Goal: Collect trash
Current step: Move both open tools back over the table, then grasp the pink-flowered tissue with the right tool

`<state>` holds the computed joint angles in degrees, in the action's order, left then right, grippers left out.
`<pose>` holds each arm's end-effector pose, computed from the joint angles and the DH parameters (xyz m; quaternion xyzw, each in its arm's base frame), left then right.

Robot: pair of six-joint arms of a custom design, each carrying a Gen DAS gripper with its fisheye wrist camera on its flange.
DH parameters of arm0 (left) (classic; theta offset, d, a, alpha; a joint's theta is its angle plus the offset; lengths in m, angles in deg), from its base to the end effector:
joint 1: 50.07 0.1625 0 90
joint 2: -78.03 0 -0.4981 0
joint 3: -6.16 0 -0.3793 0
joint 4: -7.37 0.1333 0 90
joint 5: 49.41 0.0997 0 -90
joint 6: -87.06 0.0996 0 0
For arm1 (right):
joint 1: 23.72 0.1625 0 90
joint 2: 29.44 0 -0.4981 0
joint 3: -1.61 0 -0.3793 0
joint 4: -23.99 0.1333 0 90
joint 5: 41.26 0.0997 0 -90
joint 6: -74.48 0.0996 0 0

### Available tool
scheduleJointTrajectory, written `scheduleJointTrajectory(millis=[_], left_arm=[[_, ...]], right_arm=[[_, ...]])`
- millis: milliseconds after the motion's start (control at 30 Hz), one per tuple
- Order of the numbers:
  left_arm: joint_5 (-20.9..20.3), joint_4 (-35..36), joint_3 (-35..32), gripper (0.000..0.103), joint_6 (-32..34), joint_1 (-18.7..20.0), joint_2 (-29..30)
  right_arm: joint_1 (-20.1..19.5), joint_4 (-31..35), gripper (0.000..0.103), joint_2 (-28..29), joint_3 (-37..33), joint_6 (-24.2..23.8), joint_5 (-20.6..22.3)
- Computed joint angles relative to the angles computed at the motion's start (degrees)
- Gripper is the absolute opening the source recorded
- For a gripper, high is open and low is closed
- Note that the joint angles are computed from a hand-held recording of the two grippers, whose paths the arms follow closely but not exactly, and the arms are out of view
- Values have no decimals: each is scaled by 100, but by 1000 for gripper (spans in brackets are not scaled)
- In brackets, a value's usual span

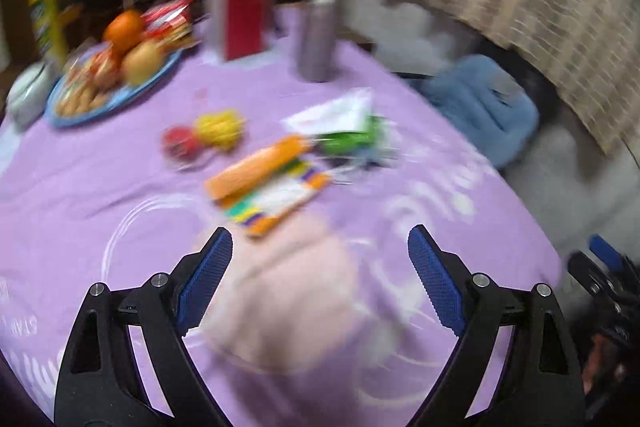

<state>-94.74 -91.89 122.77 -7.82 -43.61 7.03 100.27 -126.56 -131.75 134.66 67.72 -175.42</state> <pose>-0.4400 -0.2544 0.2463 0.0311 0.8862 -0.3570 0.2935 0.2441 -0.2477 0.4428 0.2211 -0.8731 0.3172 0.2969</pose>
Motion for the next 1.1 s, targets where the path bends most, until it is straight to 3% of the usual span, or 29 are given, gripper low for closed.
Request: scheduleJointTrajectory(millis=[167, 233, 367, 533, 700, 967, 1033, 1100], left_arm=[[-240, -252, 575, 87, -789, 236, -559], [-104, -350, 756, 87, -1090, 205, -769], [-133, 727, 565, 87, -1809, 159, -778], [-118, 1231, 497, 87, -1952, 319, -654], [-178, 1156, 550, 87, -1847, 524, -612], [-332, 127, 881, 87, -1474, 614, -890], [-322, 229, 830, 87, -1470, 597, -838], [-333, 373, 759, 88, -1469, 608, -749]], right_arm=[[-19, -348, 97, 662, 38, 33, 169], [-116, -429, 97, 962, 33, 55, 222], [-219, -908, 97, 1593, -14, 19, 259], [-167, -1648, 97, 2378, -223, -387, 51], [-64, -2091, 95, 2953, -582, -837, 92], [-110, -1700, 71, 3908, -1371, -847, -38], [-160, -1583, 66, 4066, -1518, -760, 35], [-172, -1467, 54, 4208, -1619, -698, -42]])
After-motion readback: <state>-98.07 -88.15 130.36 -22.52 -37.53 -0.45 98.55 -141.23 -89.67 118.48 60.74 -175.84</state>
